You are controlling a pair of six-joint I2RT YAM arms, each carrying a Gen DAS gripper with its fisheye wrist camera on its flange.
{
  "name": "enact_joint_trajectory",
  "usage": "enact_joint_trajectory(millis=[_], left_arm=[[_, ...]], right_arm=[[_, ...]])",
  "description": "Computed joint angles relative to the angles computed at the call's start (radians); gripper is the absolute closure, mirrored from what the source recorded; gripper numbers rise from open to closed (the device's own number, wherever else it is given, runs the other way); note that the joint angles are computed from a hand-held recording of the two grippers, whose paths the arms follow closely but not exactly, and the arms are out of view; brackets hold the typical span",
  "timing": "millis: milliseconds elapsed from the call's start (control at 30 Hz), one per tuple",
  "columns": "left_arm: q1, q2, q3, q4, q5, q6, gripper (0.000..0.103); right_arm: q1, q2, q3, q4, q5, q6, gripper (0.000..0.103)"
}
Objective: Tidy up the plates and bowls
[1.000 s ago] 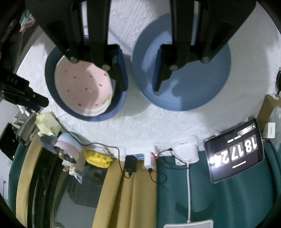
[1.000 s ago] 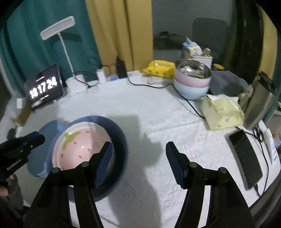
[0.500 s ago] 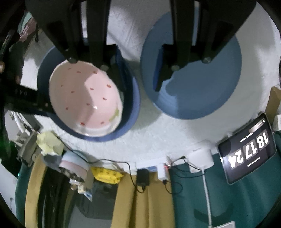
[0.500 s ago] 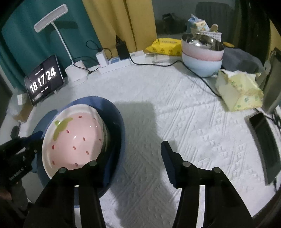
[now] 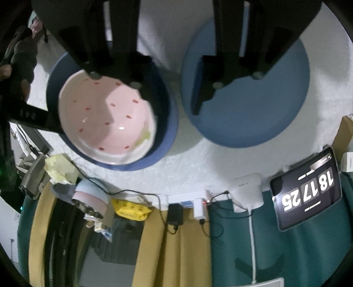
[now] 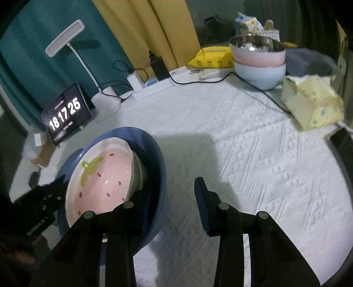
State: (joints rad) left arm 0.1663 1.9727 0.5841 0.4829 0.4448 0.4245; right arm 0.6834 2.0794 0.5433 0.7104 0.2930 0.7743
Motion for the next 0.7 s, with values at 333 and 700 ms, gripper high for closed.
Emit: enact_joint_trajectory(millis=[333,700], left_arm=[[-0.007,-0.008,-0.034,0.058,0.007,-0.025,0.091],[0.006,-0.038,-0.053,0.046,0.041,-0.015,0.091]], right_arm=[[0.057,-0.003,0.043,-0.050,0.073,0.054,0.094],[0.074,-0.033,0.024,-0.081,0.089,0.130,0.094]])
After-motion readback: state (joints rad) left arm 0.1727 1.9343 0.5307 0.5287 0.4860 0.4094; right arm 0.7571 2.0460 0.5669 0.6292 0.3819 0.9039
